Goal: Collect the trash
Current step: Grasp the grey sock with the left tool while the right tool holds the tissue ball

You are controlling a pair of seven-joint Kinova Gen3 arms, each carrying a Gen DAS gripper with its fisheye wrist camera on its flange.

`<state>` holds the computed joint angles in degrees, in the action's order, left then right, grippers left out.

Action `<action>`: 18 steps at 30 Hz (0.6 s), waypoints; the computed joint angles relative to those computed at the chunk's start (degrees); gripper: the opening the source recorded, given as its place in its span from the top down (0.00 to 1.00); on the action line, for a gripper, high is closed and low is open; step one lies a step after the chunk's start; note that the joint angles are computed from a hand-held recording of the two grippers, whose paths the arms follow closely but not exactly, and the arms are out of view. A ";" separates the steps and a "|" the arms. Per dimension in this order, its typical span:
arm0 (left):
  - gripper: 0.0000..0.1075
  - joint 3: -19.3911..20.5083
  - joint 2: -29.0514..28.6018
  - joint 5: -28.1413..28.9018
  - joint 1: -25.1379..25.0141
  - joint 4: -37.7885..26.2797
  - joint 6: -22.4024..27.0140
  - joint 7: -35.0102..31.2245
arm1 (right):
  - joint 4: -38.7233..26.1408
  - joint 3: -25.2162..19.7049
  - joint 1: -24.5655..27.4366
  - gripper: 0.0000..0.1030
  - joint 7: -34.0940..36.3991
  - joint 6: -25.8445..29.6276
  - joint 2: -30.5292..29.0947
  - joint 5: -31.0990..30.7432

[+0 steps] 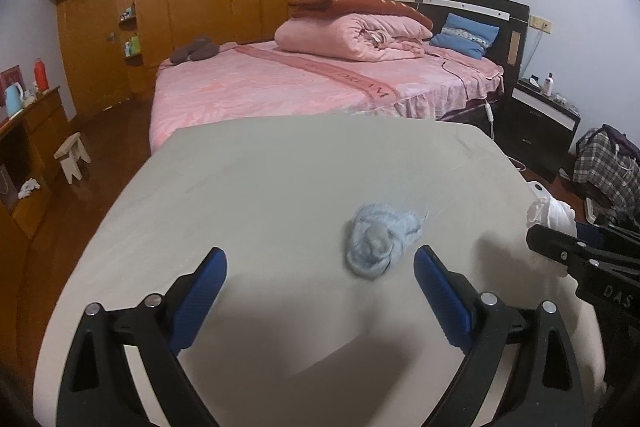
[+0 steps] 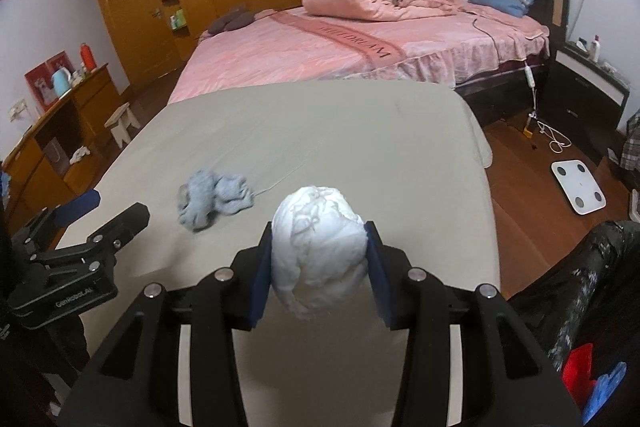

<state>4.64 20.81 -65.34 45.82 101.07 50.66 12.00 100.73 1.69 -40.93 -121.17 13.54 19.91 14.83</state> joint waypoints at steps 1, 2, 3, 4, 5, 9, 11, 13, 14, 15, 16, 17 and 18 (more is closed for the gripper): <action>0.14 -0.02 0.39 0.09 -0.35 -0.49 -0.41 -0.28 | -0.40 0.00 0.31 0.60 0.02 0.10 0.32 -0.11; 0.14 -0.12 0.78 0.25 -0.71 -0.99 -0.90 -0.72 | -0.50 0.23 0.21 0.59 -0.15 0.15 0.40 -0.08; 0.14 -0.24 1.23 0.56 -1.13 -1.58 -1.51 -1.43 | -0.62 0.28 0.37 0.59 -0.20 0.15 0.56 -0.13; 0.14 -0.40 1.68 1.06 -1.59 -2.17 -2.14 -2.42 | -0.91 0.13 0.70 0.59 -0.12 0.29 0.76 -0.30; 0.14 -0.65 2.07 1.45 -1.80 -2.63 -2.67 -3.18 | -1.13 -0.27 1.34 0.59 0.18 0.40 0.94 -0.62; 0.14 -1.84 3.88 3.76 -2.63 -4.94 -4.93 -6.58 | -1.75 -0.81 2.11 0.59 0.78 0.72 1.35 -1.30; 0.17 -2.51 4.64 5.25 -2.80 -5.87 -5.86 -8.30 | -1.85 -0.81 2.16 0.59 0.98 0.74 1.45 -1.40; 0.18 -3.40 5.09 6.51 -2.78 -6.25 -6.99 -9.43 | -1.96 -1.05 2.46 0.59 1.28 0.88 1.52 -1.65; 0.19 -3.60 5.37 7.52 -3.03 -6.66 -7.57 -10.37 | -2.02 -1.17 2.60 0.59 1.41 0.92 1.59 -1.80; 0.21 -3.81 5.56 8.55 -3.24 -7.02 -8.17 -11.31 | -2.06 -1.24 2.70 0.59 1.51 0.95 1.65 -1.95; 0.22 -4.16 5.62 9.36 -3.27 -7.05 -8.75 -11.96 | -2.01 -1.20 2.69 0.59 1.54 0.88 1.69 -2.02; 0.25 -4.41 5.73 10.28 -3.25 -7.19 -9.11 -12.67 | -2.05 -1.30 2.82 0.59 1.67 0.91 1.73 -2.17; 0.28 -4.40 5.85 11.57 -3.68 -7.46 -9.81 -13.90 | -2.06 -1.22 2.71 0.59 1.64 0.95 1.73 -2.24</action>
<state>0.23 26.67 -53.76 42.15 93.62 40.84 -1.91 98.66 0.48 -38.22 -119.53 14.49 21.64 12.59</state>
